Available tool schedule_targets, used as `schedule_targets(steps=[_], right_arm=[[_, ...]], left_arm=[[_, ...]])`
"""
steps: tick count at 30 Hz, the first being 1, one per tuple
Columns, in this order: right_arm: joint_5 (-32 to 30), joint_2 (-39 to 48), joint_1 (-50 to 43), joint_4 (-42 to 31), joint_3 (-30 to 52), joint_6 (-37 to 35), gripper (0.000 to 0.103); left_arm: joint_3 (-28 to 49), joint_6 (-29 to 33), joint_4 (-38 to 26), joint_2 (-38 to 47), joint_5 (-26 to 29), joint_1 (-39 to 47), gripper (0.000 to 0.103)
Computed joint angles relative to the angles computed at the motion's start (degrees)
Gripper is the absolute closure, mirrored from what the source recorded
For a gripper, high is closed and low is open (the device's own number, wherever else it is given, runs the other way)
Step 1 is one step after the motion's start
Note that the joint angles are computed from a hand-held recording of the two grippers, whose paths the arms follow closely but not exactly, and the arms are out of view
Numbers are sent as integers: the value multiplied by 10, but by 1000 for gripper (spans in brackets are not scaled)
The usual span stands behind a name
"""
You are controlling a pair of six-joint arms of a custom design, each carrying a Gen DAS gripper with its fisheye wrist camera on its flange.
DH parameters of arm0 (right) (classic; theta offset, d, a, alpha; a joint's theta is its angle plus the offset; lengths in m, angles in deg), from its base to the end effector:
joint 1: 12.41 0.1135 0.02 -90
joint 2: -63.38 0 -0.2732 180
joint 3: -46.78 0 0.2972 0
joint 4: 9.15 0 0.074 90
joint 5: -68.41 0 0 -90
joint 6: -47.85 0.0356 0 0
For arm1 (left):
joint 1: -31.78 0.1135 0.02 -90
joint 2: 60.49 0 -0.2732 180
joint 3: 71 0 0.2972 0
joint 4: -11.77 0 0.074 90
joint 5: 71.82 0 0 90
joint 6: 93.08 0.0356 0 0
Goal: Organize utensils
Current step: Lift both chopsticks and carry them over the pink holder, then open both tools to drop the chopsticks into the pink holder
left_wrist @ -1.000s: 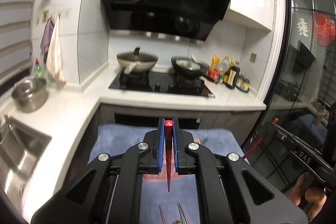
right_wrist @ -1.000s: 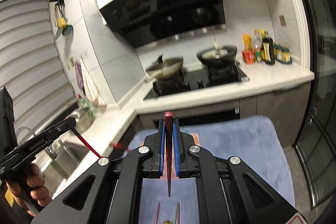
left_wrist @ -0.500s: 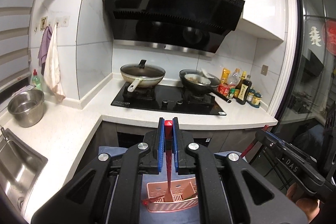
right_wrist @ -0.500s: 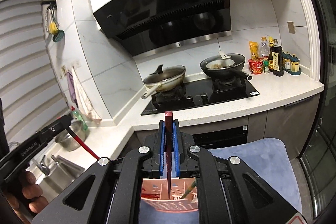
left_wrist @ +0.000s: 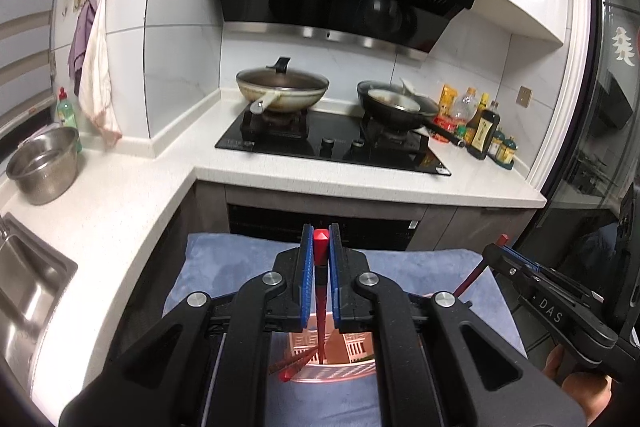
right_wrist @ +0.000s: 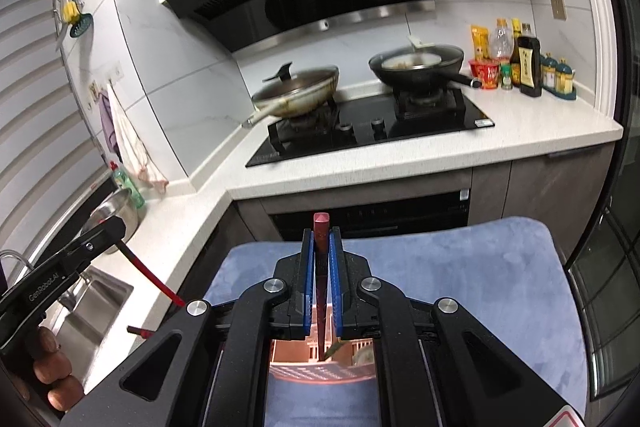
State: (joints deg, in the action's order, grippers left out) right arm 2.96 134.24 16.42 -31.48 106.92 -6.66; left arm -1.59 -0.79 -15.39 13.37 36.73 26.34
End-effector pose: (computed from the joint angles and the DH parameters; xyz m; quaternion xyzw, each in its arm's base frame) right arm 0.2801 0.1373 0.2583 0.1511 0.8516 0.0898 0.4939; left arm 0.3296 -0.0428 0.2964 0.1365 0.8543 -0.1539 0.4774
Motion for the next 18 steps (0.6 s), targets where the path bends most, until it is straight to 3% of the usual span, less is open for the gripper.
schedule_targets(steps=[9, 11, 13, 18], right_arm=[[-2, 21, 0, 3, 0, 0, 94], [4, 18, 2, 0, -1, 4, 91], [9, 14, 6, -4, -2, 4, 91], [39, -7, 25, -17, -4, -1, 78]], left_arm=[[0, -3, -8, 21, 1, 0, 94], [-3, -3, -8, 19, -3, -1, 87], [-5, -6, -7, 18, -7, -1, 70], [-17, -6, -5, 0, -20, -1, 64]])
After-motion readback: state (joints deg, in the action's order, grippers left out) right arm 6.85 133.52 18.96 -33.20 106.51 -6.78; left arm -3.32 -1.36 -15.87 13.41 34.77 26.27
